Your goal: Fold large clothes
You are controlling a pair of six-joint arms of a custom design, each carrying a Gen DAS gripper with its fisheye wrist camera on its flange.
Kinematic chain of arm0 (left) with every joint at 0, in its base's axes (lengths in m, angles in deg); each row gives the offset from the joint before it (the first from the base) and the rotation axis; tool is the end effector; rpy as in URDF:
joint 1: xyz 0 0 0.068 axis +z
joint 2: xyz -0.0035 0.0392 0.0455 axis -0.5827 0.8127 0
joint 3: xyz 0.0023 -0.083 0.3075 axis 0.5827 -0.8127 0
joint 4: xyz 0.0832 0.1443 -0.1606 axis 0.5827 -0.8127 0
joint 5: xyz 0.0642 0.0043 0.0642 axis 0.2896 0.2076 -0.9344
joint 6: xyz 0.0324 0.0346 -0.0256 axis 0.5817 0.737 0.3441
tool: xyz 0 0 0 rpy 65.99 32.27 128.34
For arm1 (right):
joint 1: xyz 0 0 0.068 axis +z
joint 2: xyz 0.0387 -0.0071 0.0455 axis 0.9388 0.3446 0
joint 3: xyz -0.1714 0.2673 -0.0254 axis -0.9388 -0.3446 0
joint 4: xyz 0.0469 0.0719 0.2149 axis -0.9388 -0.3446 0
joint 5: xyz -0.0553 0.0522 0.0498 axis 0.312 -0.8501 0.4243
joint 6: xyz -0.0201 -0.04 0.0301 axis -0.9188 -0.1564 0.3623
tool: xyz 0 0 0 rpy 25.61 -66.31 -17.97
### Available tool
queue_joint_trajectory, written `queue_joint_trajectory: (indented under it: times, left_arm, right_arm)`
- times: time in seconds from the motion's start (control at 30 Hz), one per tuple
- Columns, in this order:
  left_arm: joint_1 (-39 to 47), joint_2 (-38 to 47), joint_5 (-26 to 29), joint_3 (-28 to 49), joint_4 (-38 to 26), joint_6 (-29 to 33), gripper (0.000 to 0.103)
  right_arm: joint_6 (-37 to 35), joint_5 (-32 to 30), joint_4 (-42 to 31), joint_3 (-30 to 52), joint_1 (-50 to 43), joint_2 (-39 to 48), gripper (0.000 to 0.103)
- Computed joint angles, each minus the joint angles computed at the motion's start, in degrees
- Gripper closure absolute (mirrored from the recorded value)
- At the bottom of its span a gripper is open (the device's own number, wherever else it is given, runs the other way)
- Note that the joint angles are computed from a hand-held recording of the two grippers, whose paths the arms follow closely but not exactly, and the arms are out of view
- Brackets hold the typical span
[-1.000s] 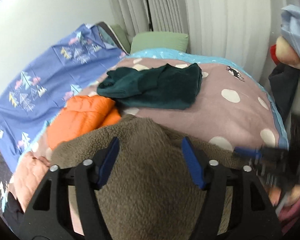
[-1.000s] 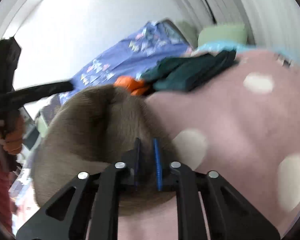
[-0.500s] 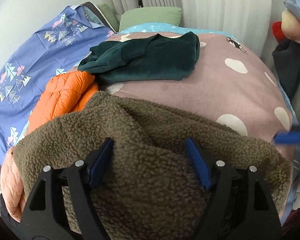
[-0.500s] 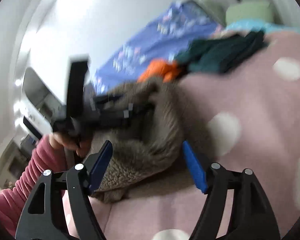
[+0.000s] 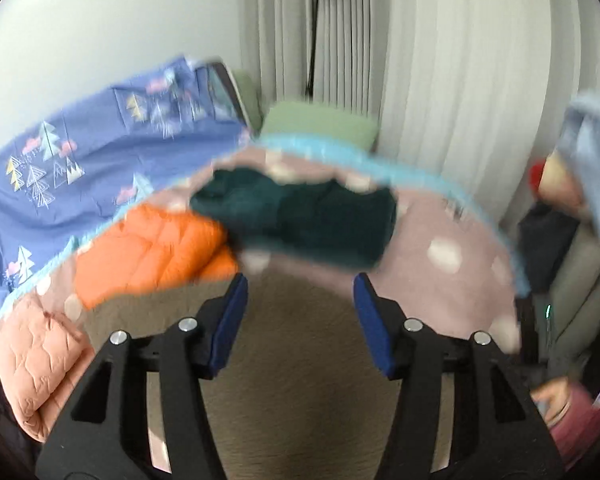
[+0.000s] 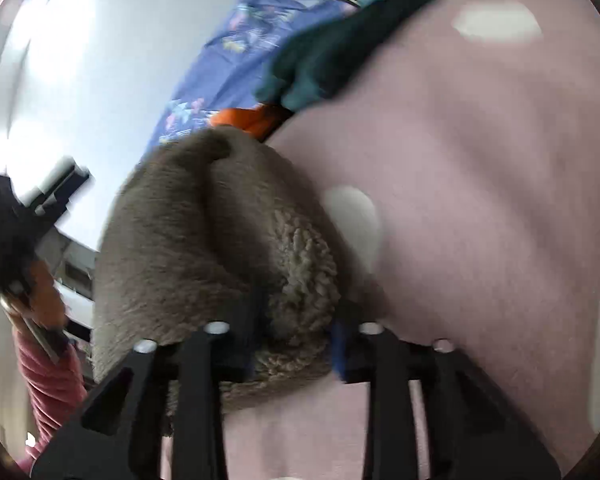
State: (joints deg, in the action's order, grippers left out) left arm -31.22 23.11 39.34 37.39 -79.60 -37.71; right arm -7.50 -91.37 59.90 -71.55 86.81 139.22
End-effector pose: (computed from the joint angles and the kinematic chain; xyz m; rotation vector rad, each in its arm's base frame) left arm 0.3606 0.0132 0.2219 0.5734 2.2015 -0.2451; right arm 0.2429 0.0898 0.0622 0.3011 2.3213 1.0523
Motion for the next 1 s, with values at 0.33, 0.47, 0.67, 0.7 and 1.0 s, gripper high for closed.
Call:
queue_joint_trajectory:
  times: [0.33,0.47,0.67,0.7,1.0]
  left_arm:
    - [-0.6,17.06,-5.37,6.0,1.62,0.35,0.045]
    - [0.17,17.74,-3.95,6.19,2.14,0.21,0.045]
    - [-1.23,19.21,-6.87,5.94,5.62,-0.72,0.044]
    - [-1.63,19.55,-7.49,5.68,6.83,-1.13,0.043]
    - [-1.48,13.78,-11.74,-0.67,13.64,-0.69,0.052]
  right_arm:
    - [-1.56,21.03,-22.83,-0.51,6.75,-27.16,0.082]
    - [-5.88,19.55,-19.84,2.68,11.58,-28.16,0.082]
    - [-7.84,22.0,-20.29,14.2,15.53,-7.39,0.076]
    - [-5.96,19.01,-20.83,14.13,13.96,-7.95,0.076]
    - [-8.22,15.39,-22.16,13.38,12.3,-9.26,0.068]
